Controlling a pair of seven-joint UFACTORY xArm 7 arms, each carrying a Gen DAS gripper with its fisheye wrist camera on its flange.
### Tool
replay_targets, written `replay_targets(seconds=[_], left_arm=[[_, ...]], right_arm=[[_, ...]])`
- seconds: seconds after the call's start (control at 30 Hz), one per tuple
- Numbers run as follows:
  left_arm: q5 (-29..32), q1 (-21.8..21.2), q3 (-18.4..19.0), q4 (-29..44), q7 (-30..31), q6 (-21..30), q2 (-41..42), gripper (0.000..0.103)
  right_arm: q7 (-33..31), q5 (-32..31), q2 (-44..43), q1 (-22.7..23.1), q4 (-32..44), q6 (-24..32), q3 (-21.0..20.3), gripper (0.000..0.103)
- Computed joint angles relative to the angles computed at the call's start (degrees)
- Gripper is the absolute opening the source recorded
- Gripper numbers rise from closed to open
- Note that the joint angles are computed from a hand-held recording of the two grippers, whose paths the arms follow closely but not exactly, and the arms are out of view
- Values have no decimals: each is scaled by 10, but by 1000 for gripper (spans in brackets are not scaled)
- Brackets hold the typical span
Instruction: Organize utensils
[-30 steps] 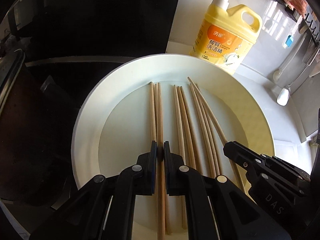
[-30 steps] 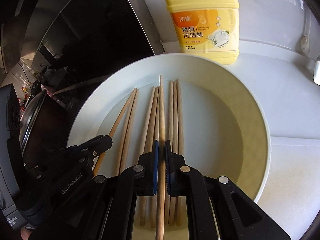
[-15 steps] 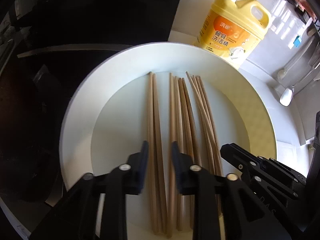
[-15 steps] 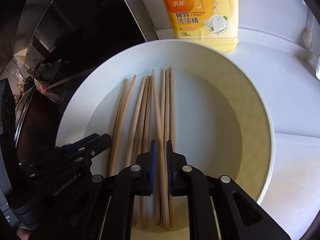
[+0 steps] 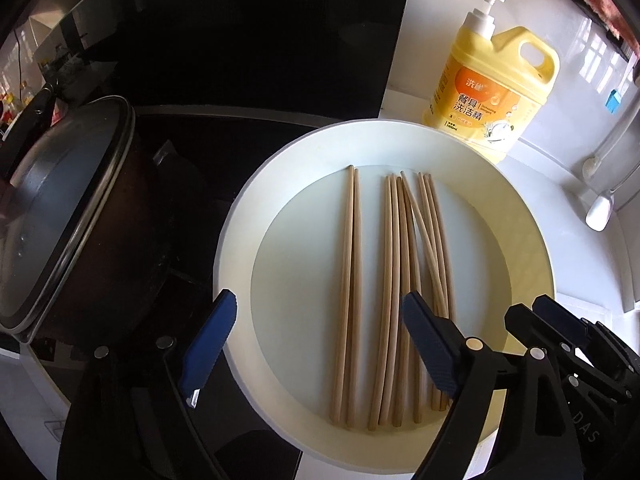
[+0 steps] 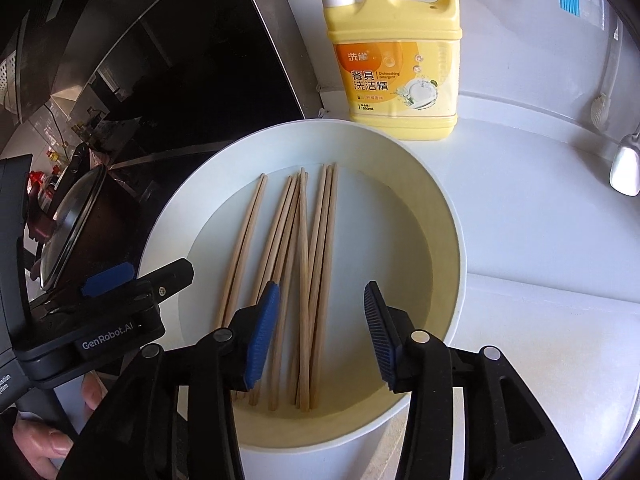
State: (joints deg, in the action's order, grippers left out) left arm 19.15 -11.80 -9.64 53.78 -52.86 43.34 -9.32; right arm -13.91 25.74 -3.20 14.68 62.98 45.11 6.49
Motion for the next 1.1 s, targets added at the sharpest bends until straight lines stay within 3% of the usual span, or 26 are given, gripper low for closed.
replay_targets(seconds=[0.57,1.1], left_arm=[[34,-13,-31,21,-56,69,-36,96],[45,-15,-41,27,-77,105,-62,96]], right_arm=[[-17,-9,-38,-6,2,45,-12,61],[-1,-29,-55,-12,13,72,-16,64]])
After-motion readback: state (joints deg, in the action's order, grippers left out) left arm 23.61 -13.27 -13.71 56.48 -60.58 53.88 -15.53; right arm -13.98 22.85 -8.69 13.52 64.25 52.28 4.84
